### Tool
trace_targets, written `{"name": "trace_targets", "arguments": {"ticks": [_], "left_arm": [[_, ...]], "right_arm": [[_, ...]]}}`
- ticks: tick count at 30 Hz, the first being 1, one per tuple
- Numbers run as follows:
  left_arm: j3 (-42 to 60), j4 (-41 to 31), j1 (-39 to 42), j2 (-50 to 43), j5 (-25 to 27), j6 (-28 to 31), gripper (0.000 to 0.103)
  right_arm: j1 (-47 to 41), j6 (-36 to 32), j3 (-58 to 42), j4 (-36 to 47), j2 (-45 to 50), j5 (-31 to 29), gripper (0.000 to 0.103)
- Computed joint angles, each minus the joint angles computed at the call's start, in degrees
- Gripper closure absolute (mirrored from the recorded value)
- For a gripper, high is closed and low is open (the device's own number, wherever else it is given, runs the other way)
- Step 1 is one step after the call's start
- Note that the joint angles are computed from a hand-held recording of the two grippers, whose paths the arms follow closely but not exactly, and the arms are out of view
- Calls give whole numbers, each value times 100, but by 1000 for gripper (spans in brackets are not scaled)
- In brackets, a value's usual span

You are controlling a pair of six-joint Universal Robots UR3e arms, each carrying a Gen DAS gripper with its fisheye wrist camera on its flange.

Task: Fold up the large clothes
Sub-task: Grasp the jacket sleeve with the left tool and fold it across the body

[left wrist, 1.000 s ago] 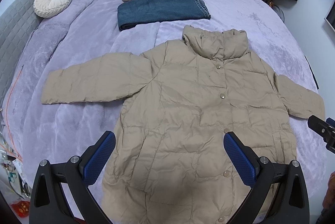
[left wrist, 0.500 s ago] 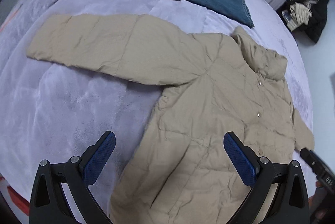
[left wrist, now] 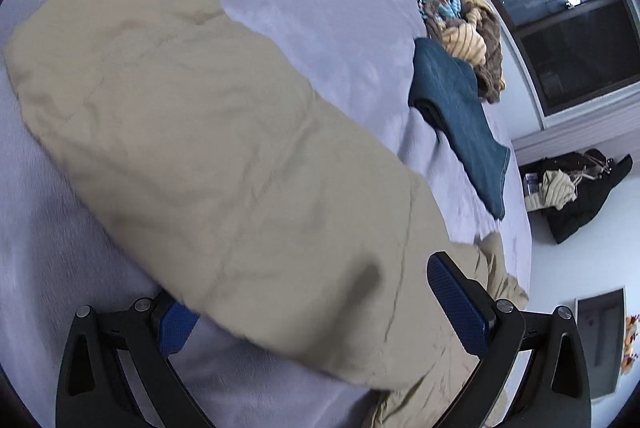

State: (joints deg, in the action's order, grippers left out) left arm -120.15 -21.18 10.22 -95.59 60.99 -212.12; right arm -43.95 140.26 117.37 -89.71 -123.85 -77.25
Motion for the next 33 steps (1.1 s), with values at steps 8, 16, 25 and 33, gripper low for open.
{"name": "trace_targets", "arguments": {"ticks": [8, 16, 25, 33], "left_arm": [[1351, -339, 352, -1180, 718, 601, 94], [1433, -814, -152, -71, 1659, 1129, 94], [2370, -1575, -1081, 781, 1828, 1626, 94], [4542, -2008, -2530, -408, 1905, 1470, 94]], "right_arm": [[1191, 1218, -138, -1319, 1111, 343, 0], [1822, 2040, -322, -2210, 2083, 1452, 78], [2097, 2568, -44, -2957, 3272, 2173, 90], [1888, 2151, -202, -2376, 3319, 2219, 93]]}}
